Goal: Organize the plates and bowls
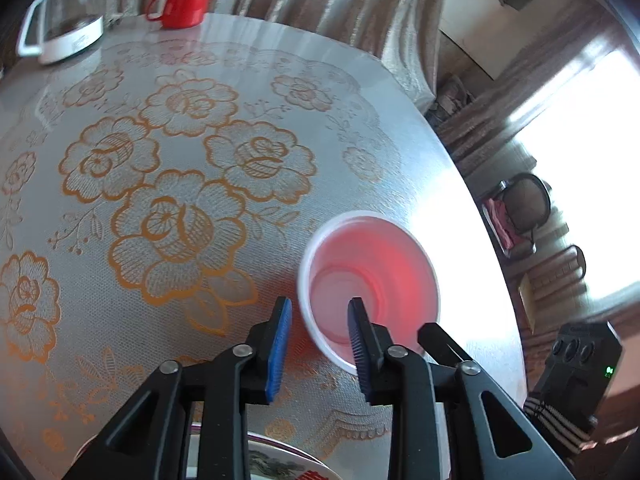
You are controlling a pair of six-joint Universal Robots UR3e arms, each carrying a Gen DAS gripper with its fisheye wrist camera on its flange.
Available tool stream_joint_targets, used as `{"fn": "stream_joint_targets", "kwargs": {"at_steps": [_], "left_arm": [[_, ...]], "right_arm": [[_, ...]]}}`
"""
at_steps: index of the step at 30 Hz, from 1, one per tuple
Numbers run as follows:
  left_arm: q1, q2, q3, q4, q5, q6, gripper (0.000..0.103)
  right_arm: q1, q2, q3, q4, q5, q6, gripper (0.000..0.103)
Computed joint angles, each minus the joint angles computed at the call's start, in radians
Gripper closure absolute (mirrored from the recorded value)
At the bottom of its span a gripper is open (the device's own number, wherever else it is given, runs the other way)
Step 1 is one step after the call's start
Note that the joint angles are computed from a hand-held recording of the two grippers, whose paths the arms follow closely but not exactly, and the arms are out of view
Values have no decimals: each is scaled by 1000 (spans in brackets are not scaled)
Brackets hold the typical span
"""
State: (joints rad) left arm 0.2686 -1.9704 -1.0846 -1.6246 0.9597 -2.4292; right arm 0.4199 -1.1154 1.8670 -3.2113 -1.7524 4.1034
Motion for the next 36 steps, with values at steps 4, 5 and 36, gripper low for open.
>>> {"fn": "stream_joint_targets", "kwargs": {"at_steps": [4,5,36], "left_arm": [[-9,55,-72,21,2,41,87],[-7,62,-76,4,-2,49,87],[47,247,-284,60,-8,165,79]], "right_arm": [[13,-12,20,-13,1,14,90],[16,-14,22,-12,2,18,90],[76,-54,106,-82,-63,79,90]]}}
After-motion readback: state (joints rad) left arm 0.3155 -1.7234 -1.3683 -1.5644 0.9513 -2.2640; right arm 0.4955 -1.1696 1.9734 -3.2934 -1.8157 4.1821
